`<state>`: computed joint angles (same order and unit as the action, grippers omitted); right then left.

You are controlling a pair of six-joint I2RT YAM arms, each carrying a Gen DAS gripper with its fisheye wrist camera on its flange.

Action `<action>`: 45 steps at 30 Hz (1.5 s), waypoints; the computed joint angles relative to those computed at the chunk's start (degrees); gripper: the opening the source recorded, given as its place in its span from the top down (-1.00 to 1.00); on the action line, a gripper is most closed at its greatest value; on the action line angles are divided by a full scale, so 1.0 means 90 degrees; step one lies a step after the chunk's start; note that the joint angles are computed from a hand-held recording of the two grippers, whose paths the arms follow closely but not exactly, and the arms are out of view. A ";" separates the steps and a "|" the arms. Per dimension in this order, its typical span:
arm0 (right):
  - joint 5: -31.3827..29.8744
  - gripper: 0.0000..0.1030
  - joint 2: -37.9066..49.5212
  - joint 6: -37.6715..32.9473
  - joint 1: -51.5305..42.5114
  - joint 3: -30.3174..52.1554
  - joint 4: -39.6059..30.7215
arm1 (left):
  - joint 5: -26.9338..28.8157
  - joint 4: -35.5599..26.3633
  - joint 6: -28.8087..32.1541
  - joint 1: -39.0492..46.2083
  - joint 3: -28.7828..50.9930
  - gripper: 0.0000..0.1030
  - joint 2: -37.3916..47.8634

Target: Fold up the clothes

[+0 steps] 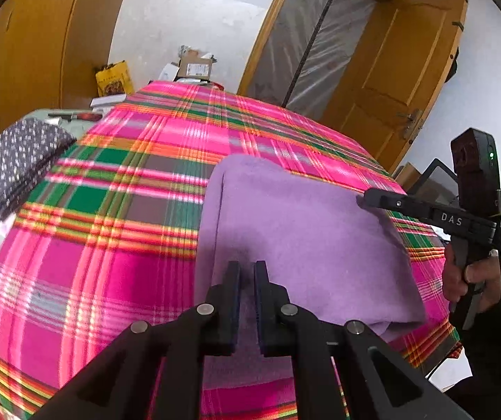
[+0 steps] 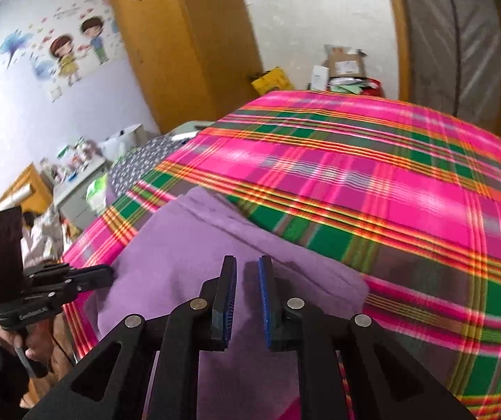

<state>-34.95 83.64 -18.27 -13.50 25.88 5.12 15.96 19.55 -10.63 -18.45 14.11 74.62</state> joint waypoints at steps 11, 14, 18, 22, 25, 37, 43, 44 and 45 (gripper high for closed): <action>0.0024 0.50 0.0425 0.0192 -0.0318 -0.0001 0.0446 | -0.0276 -0.0317 0.0334 -0.0308 0.1402 0.86 0.1097; 0.0124 0.49 0.0831 0.0222 -0.0265 0.0199 0.0423 | -0.0288 -0.0569 0.0347 -0.0279 0.1900 0.86 0.1764; -0.0168 0.48 0.0738 0.0287 -0.0500 0.0203 0.0323 | -0.0081 -0.0476 0.0408 -0.0135 0.1868 0.86 0.1913; -0.0437 0.48 0.0283 0.0058 -0.0870 0.0001 0.0037 | 0.0131 -0.0350 0.0339 0.0164 0.1401 0.86 0.1427; -0.0811 0.48 -0.0047 -0.0322 -0.1276 -0.0188 -0.0338 | 0.0246 -0.0337 0.0270 0.0342 0.1074 0.86 0.1043; -0.0930 0.47 -0.1290 -0.2134 -0.1506 -0.1456 -0.1240 | -0.0147 -0.0464 0.0225 -0.0384 -0.0142 0.86 -0.0424; -0.0747 0.43 -0.1794 -0.2521 -0.1523 -0.1569 -0.1543 | -0.0334 -0.0720 -0.0060 -0.0841 -0.0264 0.86 -0.0981; -0.0801 0.43 -0.1759 -0.2504 -0.1568 -0.1526 -0.1531 | -0.0344 -0.0717 -0.0131 -0.0967 -0.0263 0.86 -0.1075; -0.0825 0.43 -0.1732 -0.2423 -0.1585 -0.1490 -0.1460 | -0.0393 -0.0672 -0.0199 -0.1171 -0.0227 0.86 -0.1072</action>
<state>-42.37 68.05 -40.08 -27.77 12.47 -8.02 12.42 13.50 -12.41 -28.98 12.07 64.97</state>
